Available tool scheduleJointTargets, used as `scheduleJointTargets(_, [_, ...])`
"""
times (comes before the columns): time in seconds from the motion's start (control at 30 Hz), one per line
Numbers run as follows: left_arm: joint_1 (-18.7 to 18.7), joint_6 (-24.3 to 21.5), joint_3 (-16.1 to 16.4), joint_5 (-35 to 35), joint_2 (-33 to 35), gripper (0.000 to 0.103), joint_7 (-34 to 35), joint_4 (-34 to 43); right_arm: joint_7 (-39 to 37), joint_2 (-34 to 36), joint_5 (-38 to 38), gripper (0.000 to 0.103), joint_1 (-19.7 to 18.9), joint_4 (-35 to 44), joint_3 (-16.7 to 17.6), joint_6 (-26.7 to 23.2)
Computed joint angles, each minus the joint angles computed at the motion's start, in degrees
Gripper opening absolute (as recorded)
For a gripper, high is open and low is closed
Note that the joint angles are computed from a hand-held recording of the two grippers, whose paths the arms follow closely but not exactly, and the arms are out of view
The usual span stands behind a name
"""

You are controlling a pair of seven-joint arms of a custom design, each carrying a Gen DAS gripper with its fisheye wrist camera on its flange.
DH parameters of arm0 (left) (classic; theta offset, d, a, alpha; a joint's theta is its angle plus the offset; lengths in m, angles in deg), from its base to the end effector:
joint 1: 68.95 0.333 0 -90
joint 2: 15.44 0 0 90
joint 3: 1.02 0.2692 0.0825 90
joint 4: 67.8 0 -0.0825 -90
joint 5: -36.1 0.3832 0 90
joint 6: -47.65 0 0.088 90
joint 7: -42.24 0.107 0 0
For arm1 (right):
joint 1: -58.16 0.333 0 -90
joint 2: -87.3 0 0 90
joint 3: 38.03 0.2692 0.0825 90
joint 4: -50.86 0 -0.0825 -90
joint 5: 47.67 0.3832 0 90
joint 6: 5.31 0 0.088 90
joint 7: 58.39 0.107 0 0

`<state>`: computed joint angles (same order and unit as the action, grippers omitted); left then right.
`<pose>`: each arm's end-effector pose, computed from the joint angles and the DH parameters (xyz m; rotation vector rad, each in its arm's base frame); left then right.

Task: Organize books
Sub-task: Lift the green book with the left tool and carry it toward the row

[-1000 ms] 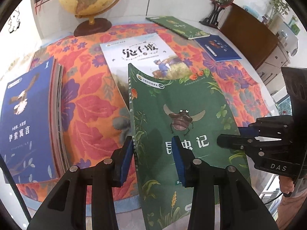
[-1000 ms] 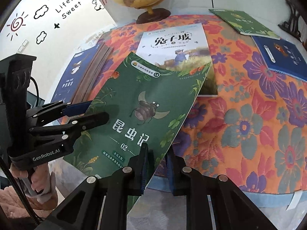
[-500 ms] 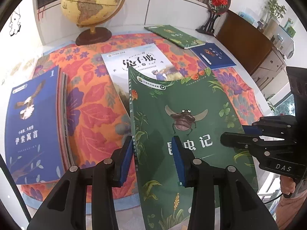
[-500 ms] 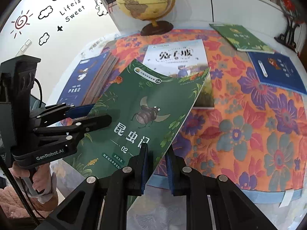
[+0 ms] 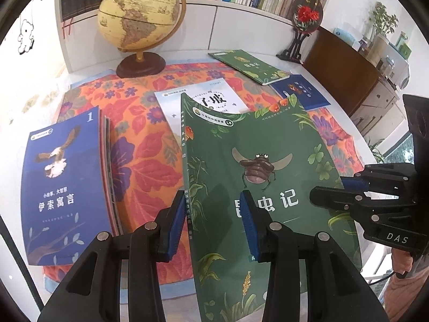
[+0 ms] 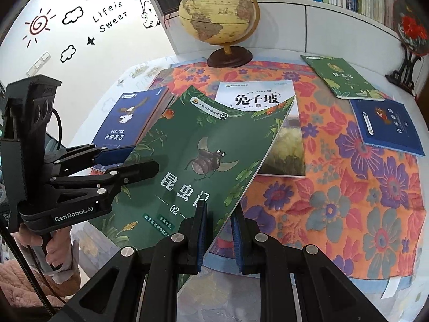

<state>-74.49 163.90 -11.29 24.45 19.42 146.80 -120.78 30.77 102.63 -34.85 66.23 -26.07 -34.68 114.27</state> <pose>0.7091 -0.1649 0.5581 -1.5571 2.4234 -0.8385 0.6499 0.1371 0.5851 -1.9840 1.7158 -0.1681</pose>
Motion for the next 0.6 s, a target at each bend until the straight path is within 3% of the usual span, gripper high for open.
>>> scheduleJointTargets(0.3, [0.87,0.80,0.36,0.04,0.88,0.037,-0.12,2.06,0.34,3.57,-1.61,0.017,1.10,6.09,0.55,-0.70])
scheduleJointTargets(0.6, [1.88,-2.27,0.41,0.40,6.88,0.037,-1.82,12.33,0.93,11.63,-3.69,0.017,2.50,18.96,1.22,-4.66])
